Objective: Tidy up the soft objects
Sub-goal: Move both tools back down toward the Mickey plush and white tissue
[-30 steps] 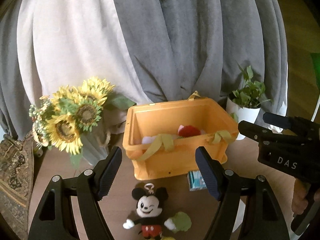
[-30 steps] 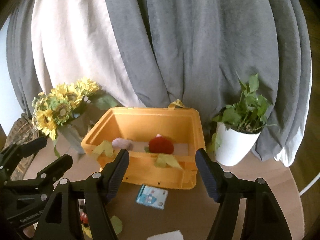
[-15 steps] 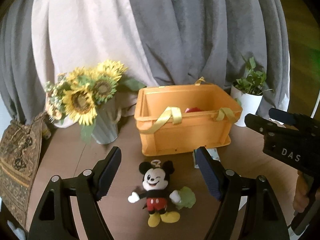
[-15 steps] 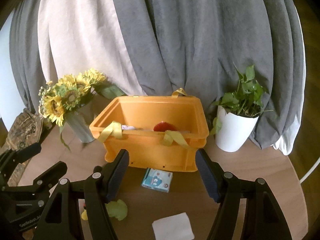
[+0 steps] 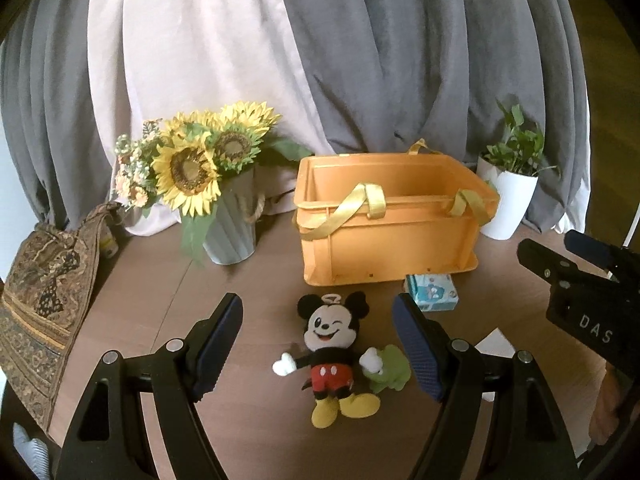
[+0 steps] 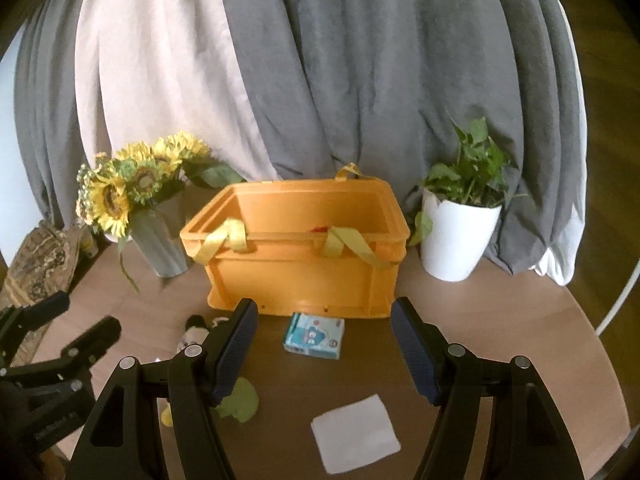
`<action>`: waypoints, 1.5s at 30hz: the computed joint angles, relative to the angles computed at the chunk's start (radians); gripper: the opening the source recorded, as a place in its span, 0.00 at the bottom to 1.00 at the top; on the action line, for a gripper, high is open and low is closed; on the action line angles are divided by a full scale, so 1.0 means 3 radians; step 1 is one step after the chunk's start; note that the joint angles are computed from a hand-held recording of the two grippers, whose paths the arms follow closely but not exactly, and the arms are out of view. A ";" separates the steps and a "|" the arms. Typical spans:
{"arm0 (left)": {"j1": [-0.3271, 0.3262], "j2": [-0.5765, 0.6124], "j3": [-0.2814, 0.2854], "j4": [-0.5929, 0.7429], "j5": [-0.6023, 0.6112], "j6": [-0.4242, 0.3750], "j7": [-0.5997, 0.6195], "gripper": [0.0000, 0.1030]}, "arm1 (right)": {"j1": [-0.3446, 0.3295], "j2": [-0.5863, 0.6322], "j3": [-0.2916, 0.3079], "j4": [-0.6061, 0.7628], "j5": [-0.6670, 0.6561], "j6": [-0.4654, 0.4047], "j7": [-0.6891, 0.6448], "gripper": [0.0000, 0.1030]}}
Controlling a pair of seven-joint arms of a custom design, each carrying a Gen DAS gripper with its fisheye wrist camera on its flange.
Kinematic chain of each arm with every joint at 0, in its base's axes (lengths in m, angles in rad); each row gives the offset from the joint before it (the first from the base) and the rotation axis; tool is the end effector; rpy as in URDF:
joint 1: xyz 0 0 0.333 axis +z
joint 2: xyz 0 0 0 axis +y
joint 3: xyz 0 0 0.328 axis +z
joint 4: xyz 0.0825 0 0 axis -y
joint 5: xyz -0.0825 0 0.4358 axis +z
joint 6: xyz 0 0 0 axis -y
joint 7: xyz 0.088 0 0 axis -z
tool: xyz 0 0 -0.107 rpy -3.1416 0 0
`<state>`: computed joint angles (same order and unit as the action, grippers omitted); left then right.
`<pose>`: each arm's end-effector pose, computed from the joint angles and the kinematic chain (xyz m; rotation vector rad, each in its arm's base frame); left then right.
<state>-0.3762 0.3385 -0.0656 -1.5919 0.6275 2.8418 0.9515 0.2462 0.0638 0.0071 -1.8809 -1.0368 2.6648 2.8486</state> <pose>0.6757 -0.3457 0.5346 -1.3702 1.9012 -0.9440 0.6429 0.1922 0.5370 -1.4312 1.8416 -0.9927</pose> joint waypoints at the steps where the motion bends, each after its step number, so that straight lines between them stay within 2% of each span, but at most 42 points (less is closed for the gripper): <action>1: -0.0029 -0.0010 0.0035 -0.0021 0.0062 -0.0001 -0.0052 0.75 | 0.0008 -0.0011 0.0004 -0.0020 -0.0018 -0.0030 0.0017 0.68; 3: -0.0097 -0.0017 0.0111 -0.0036 0.0227 -0.0047 -0.0212 0.75 | 0.0011 -0.0025 0.0013 -0.0066 0.0002 -0.0055 0.0037 0.68; 10: -0.0036 -0.0031 0.0041 -0.0110 0.0309 -0.0129 -0.0235 0.75 | 0.0011 -0.0006 0.0023 -0.0133 0.0211 -0.0167 0.0112 0.68; 19: 0.0048 0.0023 -0.0059 -0.0182 0.0106 -0.0175 -0.0002 0.75 | 0.0053 0.0004 0.0042 -0.0238 0.0236 -0.0339 0.0267 0.68; 29: 0.0012 0.0150 -0.0033 -0.0107 0.0004 -0.0291 0.0105 0.75 | 0.0087 0.0039 0.0039 -0.0299 0.0093 -0.0528 0.0527 0.68; 45: 0.0044 0.0487 -0.0090 0.0205 -0.0476 -0.0485 0.0481 0.74 | 0.0122 0.0314 -0.0068 -0.0239 0.0525 -0.0402 0.0381 0.68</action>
<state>-0.3631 0.4846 -0.0926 -1.5305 0.4846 2.6962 1.0957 0.2828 0.1580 -0.0132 -1.9526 -0.8794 2.5442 2.9628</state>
